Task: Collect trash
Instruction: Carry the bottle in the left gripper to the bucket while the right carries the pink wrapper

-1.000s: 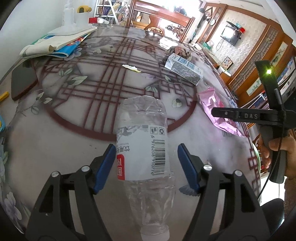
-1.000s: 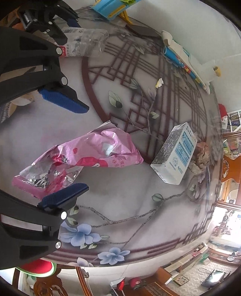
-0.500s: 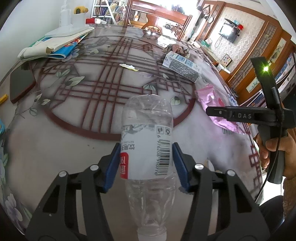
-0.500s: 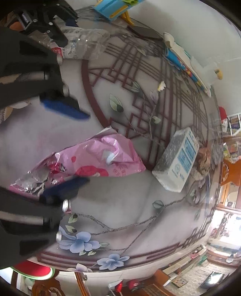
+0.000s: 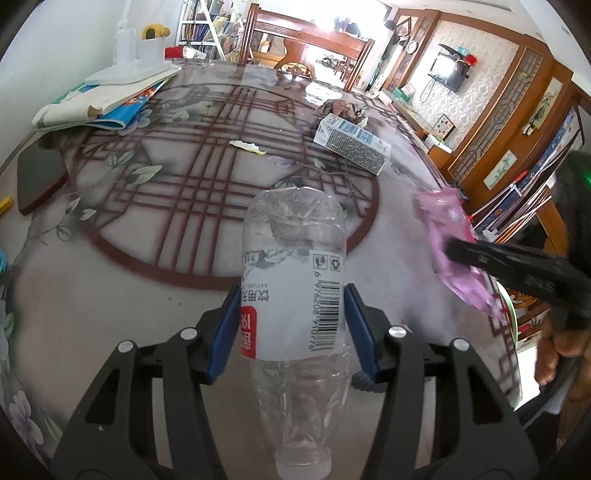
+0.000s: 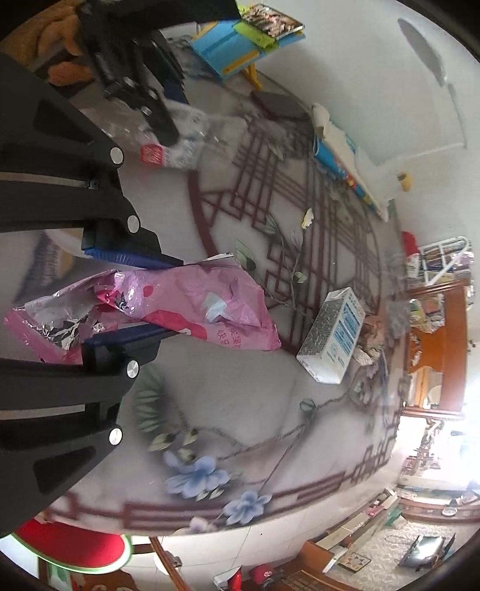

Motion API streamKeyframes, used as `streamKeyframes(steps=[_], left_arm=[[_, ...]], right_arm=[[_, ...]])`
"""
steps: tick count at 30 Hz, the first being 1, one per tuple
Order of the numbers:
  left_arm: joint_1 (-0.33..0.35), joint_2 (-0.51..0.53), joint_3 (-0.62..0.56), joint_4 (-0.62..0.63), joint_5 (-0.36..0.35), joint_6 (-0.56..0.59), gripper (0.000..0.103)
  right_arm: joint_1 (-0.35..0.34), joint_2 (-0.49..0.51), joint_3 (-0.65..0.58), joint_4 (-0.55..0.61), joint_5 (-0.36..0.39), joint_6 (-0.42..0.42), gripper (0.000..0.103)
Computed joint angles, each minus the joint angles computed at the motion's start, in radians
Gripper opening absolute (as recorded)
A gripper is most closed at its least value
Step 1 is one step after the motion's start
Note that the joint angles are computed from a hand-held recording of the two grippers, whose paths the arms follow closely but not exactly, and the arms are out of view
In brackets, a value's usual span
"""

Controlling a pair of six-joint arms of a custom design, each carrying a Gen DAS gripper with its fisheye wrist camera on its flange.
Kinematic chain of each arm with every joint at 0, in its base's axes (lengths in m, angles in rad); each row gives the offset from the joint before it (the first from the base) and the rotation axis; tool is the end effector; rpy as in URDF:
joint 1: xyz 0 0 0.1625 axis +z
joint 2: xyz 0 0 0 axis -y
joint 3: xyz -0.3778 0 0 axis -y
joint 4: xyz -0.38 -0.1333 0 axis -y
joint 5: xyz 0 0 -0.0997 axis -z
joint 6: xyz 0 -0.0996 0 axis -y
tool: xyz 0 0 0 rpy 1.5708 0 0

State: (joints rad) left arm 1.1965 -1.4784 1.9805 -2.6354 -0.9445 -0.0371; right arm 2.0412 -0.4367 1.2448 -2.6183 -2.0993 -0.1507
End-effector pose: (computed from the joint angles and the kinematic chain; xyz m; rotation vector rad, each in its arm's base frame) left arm -0.0027 -0.5311 0.3407 0.1895 2.5108 -0.8748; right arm 0.4014 -0.6060 -0.0124 0.7211 -2.5266 0.4249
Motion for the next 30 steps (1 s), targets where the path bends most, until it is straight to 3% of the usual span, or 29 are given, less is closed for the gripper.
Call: streamKeyframes(steps=[6,10,14,23,30], left_arm=[[-0.006,0.008,0.006,-0.009,0.018,0.008,0.053],[-0.016,0.003,0.018,-0.026,0.024,0.022,0.053],[-0.038,-0.002,0.037,-0.062,0.047,0.053,0.053],[-0.105,-0.007,0.06,-0.072,0.088,0.044,0.053],[-0.168,0.018,0.065,-0.071,0.089,0.011,0.053]], right_arm=[[0.032,-0.108,0.231,-0.287,-0.056,-0.042,0.028],[0.013,-0.151,0.308,-0.401,-0.05,0.015,0.028],[-0.005,-0.179,0.347,-0.451,-0.041,0.054,0.028],[-0.015,-0.223,0.417,-0.522,-0.061,0.022,0.03],[-0.034,-0.26,0.456,-0.543,-0.023,0.067,0.03]])
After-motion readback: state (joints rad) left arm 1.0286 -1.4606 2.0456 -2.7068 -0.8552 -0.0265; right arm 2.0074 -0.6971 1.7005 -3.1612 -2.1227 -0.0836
